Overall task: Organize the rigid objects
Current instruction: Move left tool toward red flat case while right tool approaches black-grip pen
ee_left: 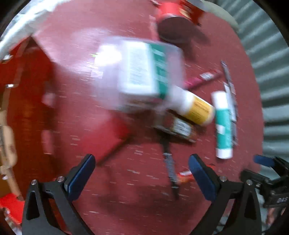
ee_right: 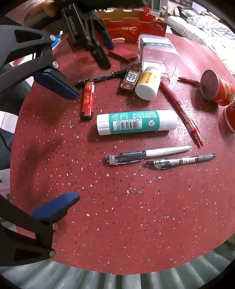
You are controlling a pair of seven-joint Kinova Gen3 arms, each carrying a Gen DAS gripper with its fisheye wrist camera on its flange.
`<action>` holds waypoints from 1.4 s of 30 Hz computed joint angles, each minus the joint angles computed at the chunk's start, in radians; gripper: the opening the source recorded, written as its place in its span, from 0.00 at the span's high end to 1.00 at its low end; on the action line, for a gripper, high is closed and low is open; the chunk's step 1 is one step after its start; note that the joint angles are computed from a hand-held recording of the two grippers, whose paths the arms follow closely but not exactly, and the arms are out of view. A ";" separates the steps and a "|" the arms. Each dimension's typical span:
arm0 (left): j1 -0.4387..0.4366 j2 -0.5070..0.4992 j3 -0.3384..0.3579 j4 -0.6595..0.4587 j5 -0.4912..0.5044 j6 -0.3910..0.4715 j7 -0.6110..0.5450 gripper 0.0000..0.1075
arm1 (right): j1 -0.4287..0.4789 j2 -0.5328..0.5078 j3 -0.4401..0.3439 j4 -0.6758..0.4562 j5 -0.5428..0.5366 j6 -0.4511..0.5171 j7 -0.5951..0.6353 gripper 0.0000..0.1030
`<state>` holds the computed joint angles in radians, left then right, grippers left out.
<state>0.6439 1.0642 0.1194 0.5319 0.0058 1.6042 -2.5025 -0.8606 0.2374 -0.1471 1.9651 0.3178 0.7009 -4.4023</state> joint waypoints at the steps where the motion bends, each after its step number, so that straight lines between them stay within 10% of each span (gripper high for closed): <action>1: 0.001 -0.001 -0.004 0.004 -0.008 -0.024 0.004 0.05 | 0.002 0.000 0.001 -0.001 -0.001 0.003 0.000 0.01; 7: 0.032 0.013 -0.029 0.027 -0.070 -0.114 0.037 0.05 | 0.032 0.012 0.012 -0.026 -0.004 0.027 0.058 0.01; 14: 0.022 -0.103 0.013 0.310 -0.108 -0.313 -0.057 0.05 | 0.059 0.016 0.028 -0.050 0.037 0.087 0.120 0.01; 24: -0.051 -0.132 0.048 0.356 -0.040 -0.175 -0.104 0.04 | 0.097 -0.059 -0.006 0.064 0.008 0.071 0.034 0.01; 35: -0.044 -0.155 0.007 0.411 -0.067 -0.318 -0.020 0.04 | 0.082 -0.014 -0.022 0.019 0.030 0.063 0.038 0.01; 42: -0.001 -0.091 0.006 0.292 -0.057 -0.260 0.212 0.04 | 0.059 0.005 0.001 -0.014 -0.040 0.132 0.071 0.01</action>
<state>0.6426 0.9728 0.1255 0.8239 -0.0508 1.3443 -2.2908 -0.8019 0.2428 -0.1457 1.9513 0.2775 0.8330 -4.3318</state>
